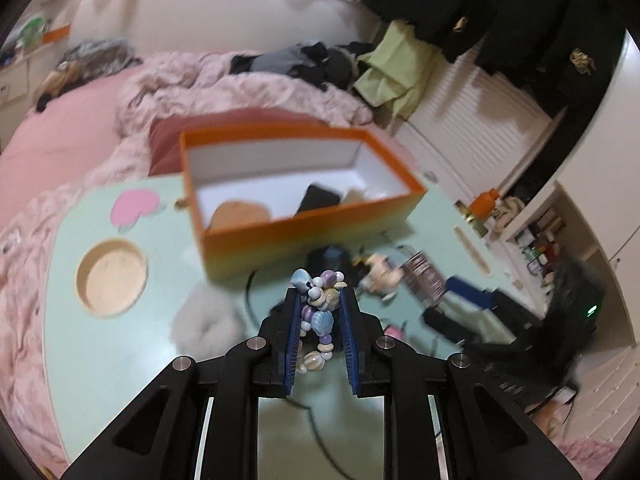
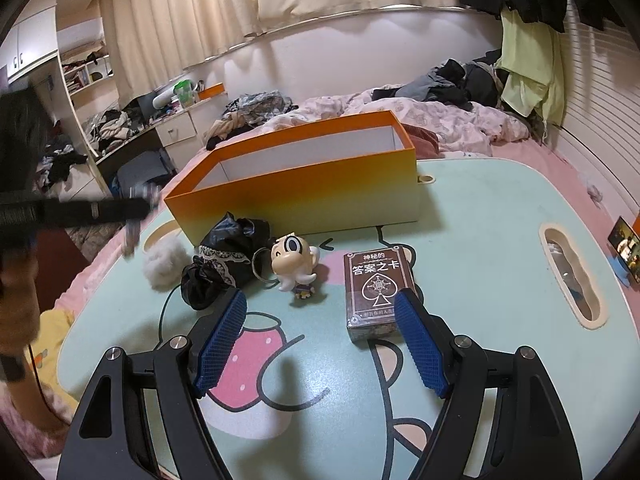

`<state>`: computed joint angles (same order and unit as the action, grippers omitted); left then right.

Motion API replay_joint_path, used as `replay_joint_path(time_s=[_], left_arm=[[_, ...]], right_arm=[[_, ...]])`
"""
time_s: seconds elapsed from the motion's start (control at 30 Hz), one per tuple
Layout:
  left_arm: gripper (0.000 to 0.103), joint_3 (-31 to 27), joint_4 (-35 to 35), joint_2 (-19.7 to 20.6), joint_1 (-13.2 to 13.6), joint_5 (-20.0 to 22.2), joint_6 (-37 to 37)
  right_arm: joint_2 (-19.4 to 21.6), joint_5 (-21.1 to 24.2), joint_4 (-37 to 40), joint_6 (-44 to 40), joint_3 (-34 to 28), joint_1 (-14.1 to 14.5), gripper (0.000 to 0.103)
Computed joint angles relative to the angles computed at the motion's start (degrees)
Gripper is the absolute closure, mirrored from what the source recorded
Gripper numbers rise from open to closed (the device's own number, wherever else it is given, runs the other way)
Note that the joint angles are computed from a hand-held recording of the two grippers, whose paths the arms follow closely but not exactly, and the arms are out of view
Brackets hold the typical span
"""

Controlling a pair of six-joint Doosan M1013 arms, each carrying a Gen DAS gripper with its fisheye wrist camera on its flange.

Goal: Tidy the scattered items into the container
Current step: 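Grasp the bead bracelet in the box with the left gripper, lay it on the table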

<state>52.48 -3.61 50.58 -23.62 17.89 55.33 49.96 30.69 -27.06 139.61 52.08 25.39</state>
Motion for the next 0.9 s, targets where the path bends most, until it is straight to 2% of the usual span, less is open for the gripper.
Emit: replay_joint_path(time_s=[0.17, 0.33, 0.37, 0.4, 0.47, 0.53, 0.63, 0.77, 0.8, 0.9], left_arm=[[0.085, -1.71, -2.27, 1.65, 0.06, 1.55, 0.12], [0.085, -3.70, 9.03, 2.66, -0.53, 4.58, -11.71], [0.085, -3.40, 10.43, 2.50, -0.60, 4.13, -13.00], [0.083, -2.73, 9.87, 2.16, -0.56, 2.93, -12.55], [0.064, -0.98, 4.99, 1.33, -0.23, -0.09, -9.14], [0.060, 1.03, 3.71, 0.38, -0.05, -3.54, -8.64], [0.057, 3.04, 16.48, -0.94, -0.40, -4.91, -20.81], [0.039, 6.65, 40.71, -3.02, -1.00, -4.95, -44.32], [0.037, 7.43, 47.18, -3.49, -1.24, -3.91, -50.40], [0.033, 8.39, 57.87, -4.16, -1.82, -0.10, -60.06]], right_arm=[[0.04, 0.34, -0.35, 0.19, -0.12, 0.06, 0.026], [0.05, 0.48, -0.51, 0.25, -0.15, 0.06, 0.026], [0.03, 0.39, -0.41, 0.21, -0.12, 0.05, 0.026], [0.05, 0.36, -0.33, 0.19, -0.15, 0.04, 0.026], [0.04, 0.31, -0.29, 0.29, -0.15, 0.01, 0.026], [0.02, 0.27, -0.23, 0.34, -0.13, 0.00, 0.026], [0.01, 0.32, -0.20, 0.28, -0.14, -0.01, 0.026], [0.14, 1.50, 0.65, -0.51, -0.83, -0.03, 0.026], [0.09, 1.61, 1.32, -1.23, -1.06, -0.11, 0.026], [-0.22, 1.50, 0.97, -2.09, -2.75, -0.35, 0.026]])
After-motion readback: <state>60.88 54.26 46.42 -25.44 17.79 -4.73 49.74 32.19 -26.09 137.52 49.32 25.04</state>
